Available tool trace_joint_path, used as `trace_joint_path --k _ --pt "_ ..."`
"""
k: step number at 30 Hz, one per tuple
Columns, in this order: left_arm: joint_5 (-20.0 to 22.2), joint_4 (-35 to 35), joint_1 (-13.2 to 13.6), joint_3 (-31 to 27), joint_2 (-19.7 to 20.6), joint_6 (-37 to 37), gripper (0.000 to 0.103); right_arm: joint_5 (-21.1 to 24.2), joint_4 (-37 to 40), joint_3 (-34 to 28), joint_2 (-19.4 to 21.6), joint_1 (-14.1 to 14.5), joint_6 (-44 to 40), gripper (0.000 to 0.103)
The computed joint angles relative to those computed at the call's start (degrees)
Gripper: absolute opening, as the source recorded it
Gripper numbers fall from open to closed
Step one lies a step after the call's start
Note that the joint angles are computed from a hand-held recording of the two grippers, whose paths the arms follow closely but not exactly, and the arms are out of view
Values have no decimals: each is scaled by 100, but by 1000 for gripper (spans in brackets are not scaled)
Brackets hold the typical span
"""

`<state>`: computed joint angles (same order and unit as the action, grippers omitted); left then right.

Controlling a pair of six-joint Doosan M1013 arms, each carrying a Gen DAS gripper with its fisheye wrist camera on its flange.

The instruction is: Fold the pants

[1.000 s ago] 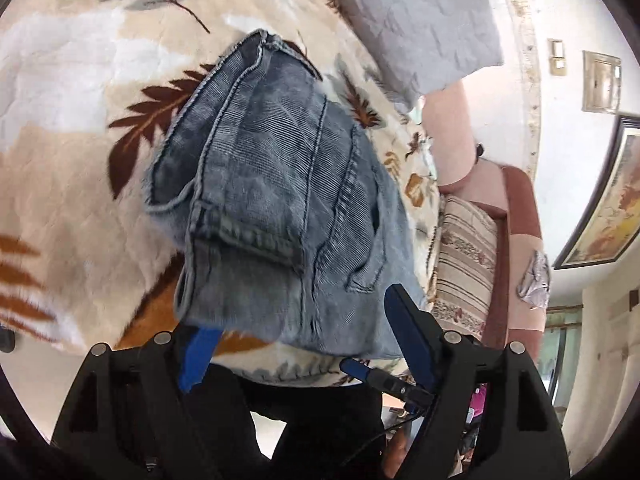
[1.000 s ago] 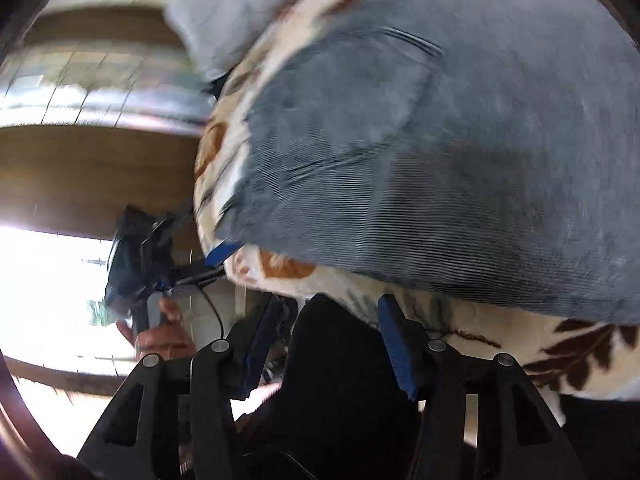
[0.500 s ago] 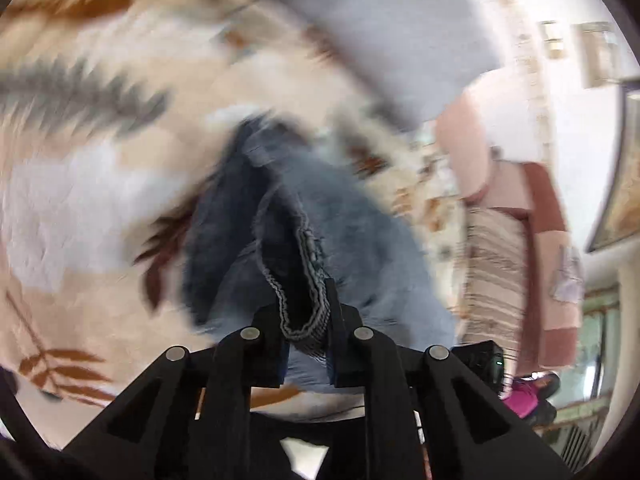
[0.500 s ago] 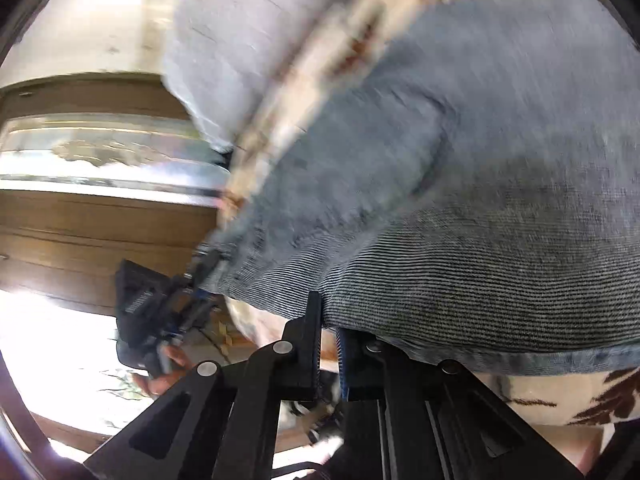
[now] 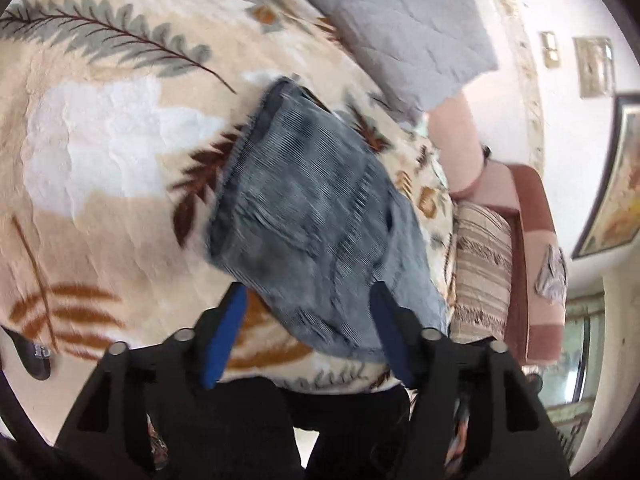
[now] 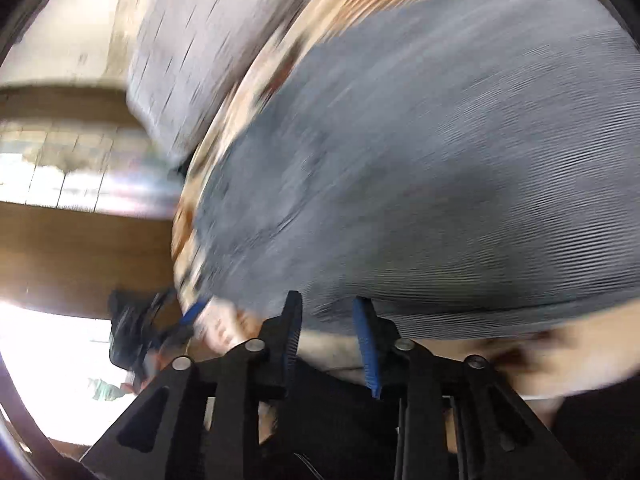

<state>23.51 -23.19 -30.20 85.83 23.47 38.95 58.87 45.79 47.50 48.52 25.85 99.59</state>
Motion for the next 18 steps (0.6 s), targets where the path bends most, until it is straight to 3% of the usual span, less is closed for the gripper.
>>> trace_joint_path --k 2,5,8,13,14,15,16,18 --pt "-10 -90 -67 -85 41 161 72 -807 -289 793 -472 -192 277 36" --pt "307 -32 -75 -506 323 107 75 -1715 -685 1666 -959 -496 929 46" --pt "774 -48 -76 -985 672 -31 75 -2261 -469 2285 -1233 -753 1191 46" --pt "1724 802 -150 -1638 1015 -892 74 -2556 468 2560 -1217 -903 630 46" --pt "1844 944 -168 -1720 1036 -1026 73 -2576 548 2533 -1181 -904 549 41" --pt "2051 1166 -199 -1835 1052 -1186 59 -2604 593 2504 -1154 -908 429 8" --pt "2190 1285 -223 -1891 1051 -1257 46 -2697 661 2517 -1160 -898 249 5" --pt "2630 1470 -259 -2063 1103 -1312 35 -2946 1218 2693 -1307 -940 -628 5"
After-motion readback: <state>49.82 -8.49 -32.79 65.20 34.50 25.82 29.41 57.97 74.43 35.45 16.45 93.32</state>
